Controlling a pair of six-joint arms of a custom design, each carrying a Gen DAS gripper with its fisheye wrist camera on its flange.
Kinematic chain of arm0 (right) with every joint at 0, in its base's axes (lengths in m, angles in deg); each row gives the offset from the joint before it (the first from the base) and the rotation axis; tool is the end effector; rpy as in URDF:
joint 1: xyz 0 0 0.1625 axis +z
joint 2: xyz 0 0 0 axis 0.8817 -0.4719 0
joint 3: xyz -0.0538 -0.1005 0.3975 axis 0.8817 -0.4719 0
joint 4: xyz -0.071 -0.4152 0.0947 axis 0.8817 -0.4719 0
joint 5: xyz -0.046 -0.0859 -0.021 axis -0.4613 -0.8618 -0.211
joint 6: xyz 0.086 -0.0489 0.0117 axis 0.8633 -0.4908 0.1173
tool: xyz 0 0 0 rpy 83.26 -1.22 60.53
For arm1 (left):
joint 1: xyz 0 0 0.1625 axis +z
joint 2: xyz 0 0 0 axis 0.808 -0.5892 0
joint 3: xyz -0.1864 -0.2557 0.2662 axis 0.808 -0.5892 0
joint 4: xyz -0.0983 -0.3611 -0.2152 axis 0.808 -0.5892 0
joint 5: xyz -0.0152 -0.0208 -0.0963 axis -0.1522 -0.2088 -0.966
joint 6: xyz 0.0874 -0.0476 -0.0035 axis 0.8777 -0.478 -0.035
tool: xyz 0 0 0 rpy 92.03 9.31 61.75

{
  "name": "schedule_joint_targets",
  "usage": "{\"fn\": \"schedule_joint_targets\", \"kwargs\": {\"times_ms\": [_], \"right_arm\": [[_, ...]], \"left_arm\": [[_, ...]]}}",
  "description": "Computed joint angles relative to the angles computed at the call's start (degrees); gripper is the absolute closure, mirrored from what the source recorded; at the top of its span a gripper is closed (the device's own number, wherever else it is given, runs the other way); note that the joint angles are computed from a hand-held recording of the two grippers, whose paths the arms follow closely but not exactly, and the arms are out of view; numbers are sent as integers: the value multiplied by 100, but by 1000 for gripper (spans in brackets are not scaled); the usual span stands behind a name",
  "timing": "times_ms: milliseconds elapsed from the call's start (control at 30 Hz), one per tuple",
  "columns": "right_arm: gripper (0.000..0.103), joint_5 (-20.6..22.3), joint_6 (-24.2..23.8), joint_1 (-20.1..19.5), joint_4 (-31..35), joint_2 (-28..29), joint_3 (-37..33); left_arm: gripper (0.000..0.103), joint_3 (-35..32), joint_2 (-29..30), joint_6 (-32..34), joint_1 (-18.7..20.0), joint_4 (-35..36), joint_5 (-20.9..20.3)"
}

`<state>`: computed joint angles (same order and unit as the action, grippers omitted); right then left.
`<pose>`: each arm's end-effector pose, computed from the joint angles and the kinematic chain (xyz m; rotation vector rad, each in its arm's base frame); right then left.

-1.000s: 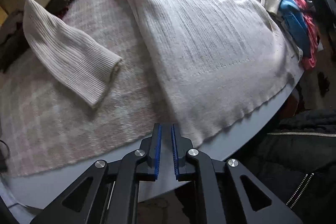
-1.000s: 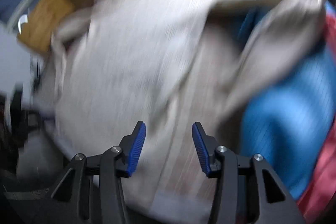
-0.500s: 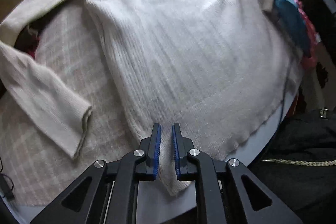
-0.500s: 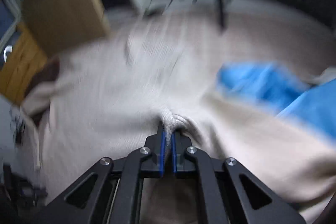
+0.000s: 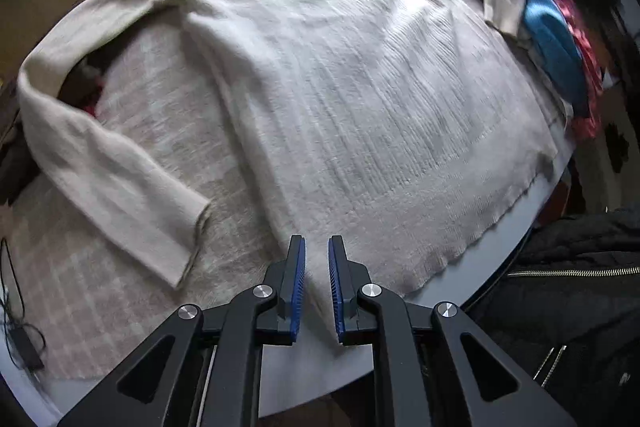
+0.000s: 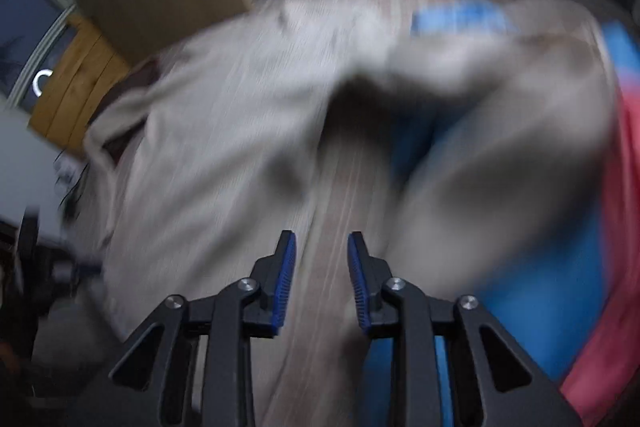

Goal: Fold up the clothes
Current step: 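Pull the cardigan hem with both grippers to smooth it flat, then release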

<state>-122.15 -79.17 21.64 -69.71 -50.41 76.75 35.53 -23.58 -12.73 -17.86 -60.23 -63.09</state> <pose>0.0564 -0.3067 0.3858 -0.3045 -2.5789 0.6880 -0.3291 -0.4447 0.1212 1.1294 2.3498 0.3099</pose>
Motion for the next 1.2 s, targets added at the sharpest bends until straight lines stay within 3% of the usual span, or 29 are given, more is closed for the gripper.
{"fn": "schedule_joint_targets", "kwargs": {"times_ms": [133, 200, 367, 467, 500, 533, 567, 667, 800, 867, 933, 1000, 1067, 1133, 1200], "right_arm": [[66, 87, 694, 114, 547, -1094, 1030], [66, 538, 736, -71, 600, -1474, 1333], [66, 324, 831, 219, 113, -1044, 1531], [66, -55, 854, 575, -64, -697, 1490], [75, -106, 833, 674, -66, -605, 1465], [84, -146, 795, 752, -91, -496, 1447], [99, -184, 754, 827, -114, -388, 1428], [99, -345, 959, 1086, 160, -321, 1216], [99, -835, 1410, 1641, 1124, -384, 791], [97, -941, 1503, 1529, 1306, -166, 723], [92, -1029, 1759, 1370, 1675, 147, 554], [92, -1014, 1905, 1468, 1876, 175, 271], [92, -1052, 1952, 1652, 1877, 187, -15], [88, -1370, 1807, 1973, 1575, 480, -463], [72, -1657, 1291, 2197, 907, 1068, -1046]], "left_arm": [[87, 202, -215, -426, 44, 43, -93], [84, 282, -268, -510, 66, 12, -181], [77, 428, -252, -384, 13, -205, -295], [77, 519, -242, -282, -54, -252, -217], [81, 554, -217, -231, -68, -304, -177], [92, 600, -215, -177, -92, -386, -104], [98, 624, -219, -141, -106, -443, -57], [98, 564, -288, -140, -90, -445, -70], [97, 511, -508, -111, -117, -333, -116], [94, 450, -456, -107, -28, -124, -151], [93, 362, -338, 5, 45, 251, 151], [93, 134, -333, 16, 141, 503, 172], [87, -257, -376, 234, 220, 577, 292], [79, -690, -278, 541, 280, 500, 616], [71, -1147, -97, 924, 392, 349, 1091]]}}
